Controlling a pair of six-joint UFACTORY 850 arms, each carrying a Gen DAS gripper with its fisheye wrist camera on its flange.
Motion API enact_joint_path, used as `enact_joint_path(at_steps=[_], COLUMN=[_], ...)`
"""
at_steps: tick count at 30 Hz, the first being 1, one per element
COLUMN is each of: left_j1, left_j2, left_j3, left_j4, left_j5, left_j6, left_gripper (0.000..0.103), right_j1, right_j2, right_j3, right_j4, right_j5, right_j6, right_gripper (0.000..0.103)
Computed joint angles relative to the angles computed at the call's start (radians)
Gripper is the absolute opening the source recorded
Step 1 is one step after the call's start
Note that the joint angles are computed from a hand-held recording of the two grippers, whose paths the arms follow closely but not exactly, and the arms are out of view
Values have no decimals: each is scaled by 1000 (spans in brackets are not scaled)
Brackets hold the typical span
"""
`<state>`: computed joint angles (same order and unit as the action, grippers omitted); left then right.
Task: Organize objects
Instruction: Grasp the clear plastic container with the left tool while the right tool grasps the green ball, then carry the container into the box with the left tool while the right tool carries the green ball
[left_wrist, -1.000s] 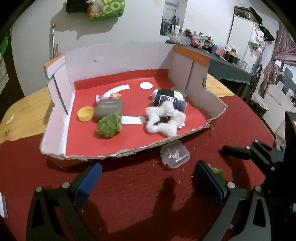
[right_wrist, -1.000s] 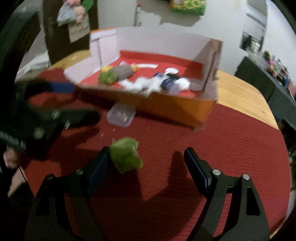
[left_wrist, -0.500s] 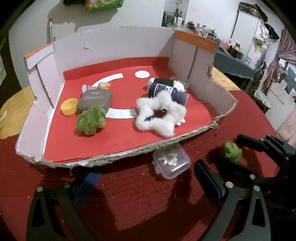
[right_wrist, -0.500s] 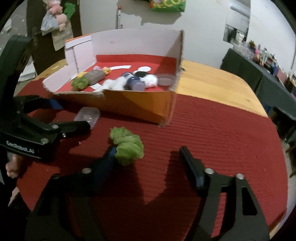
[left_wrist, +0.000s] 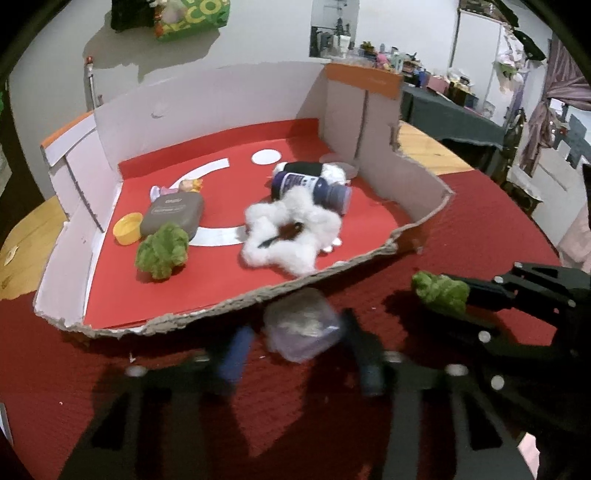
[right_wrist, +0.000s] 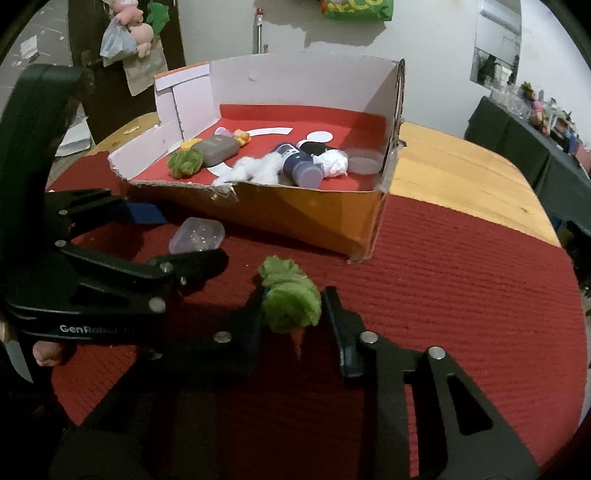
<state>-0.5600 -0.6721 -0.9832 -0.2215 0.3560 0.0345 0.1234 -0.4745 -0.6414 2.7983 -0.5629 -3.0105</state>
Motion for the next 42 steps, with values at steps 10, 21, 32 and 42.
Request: enact_joint_path(at_steps=[10,21,32,42], left_j1=[19,52,75,88], left_j2=[39,122,183,239], left_j3=[57,185,255,284], left_j4=[179,191,237,235], left_j5=[19,81,140,172], left_j6=[-159,-180,-233,-224], left_gripper=[43,43,43,43], right_j1=[16,95,139,140], right_j2=[34,35,62,102], right_j3=[26,26,30,43], right_j4=[-54,-91,-69,-111], right_j5=[-14,-13,0,-8], right_j6=[67,122,111,140], right_gripper=[23,23,23,23])
